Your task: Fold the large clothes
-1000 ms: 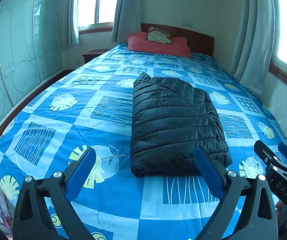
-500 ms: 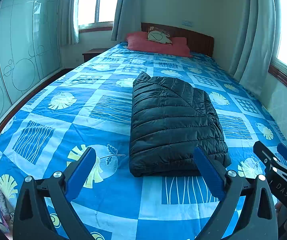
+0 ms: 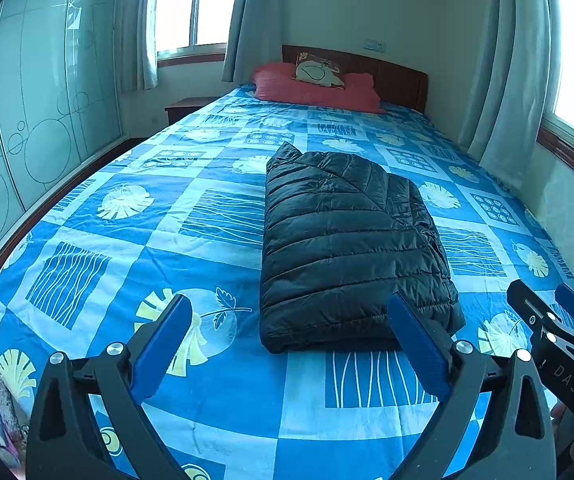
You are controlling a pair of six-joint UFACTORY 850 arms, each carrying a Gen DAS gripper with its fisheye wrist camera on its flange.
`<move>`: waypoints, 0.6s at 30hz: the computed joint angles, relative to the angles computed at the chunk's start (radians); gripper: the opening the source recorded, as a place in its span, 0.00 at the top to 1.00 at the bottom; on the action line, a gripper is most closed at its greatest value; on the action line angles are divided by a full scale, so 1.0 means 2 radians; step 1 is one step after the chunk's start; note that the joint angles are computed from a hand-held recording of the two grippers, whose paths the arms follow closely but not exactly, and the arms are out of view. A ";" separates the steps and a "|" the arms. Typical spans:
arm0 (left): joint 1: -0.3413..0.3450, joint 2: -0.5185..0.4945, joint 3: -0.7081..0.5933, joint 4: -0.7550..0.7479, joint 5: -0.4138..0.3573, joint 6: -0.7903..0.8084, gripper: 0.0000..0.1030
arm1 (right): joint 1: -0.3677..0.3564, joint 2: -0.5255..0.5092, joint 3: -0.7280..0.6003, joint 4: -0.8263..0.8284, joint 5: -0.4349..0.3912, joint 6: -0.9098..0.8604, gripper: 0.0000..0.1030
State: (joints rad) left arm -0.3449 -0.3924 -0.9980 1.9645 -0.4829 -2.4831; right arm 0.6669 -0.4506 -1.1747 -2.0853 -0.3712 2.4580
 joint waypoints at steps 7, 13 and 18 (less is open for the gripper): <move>-0.002 0.002 0.001 -0.005 -0.008 0.001 0.05 | 0.001 0.000 0.000 -0.003 -0.001 0.003 0.08; -0.005 -0.005 -0.011 -0.074 -0.016 0.068 0.05 | 0.002 0.000 0.000 0.002 0.001 0.000 0.08; -0.002 -0.001 -0.004 -0.044 -0.010 0.032 0.05 | 0.001 0.000 0.000 0.005 0.002 -0.002 0.08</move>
State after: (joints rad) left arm -0.3484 -0.3950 -1.0069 1.8761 -0.5034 -2.4185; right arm 0.6698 -0.4499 -1.1752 -2.0755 -0.3669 2.4544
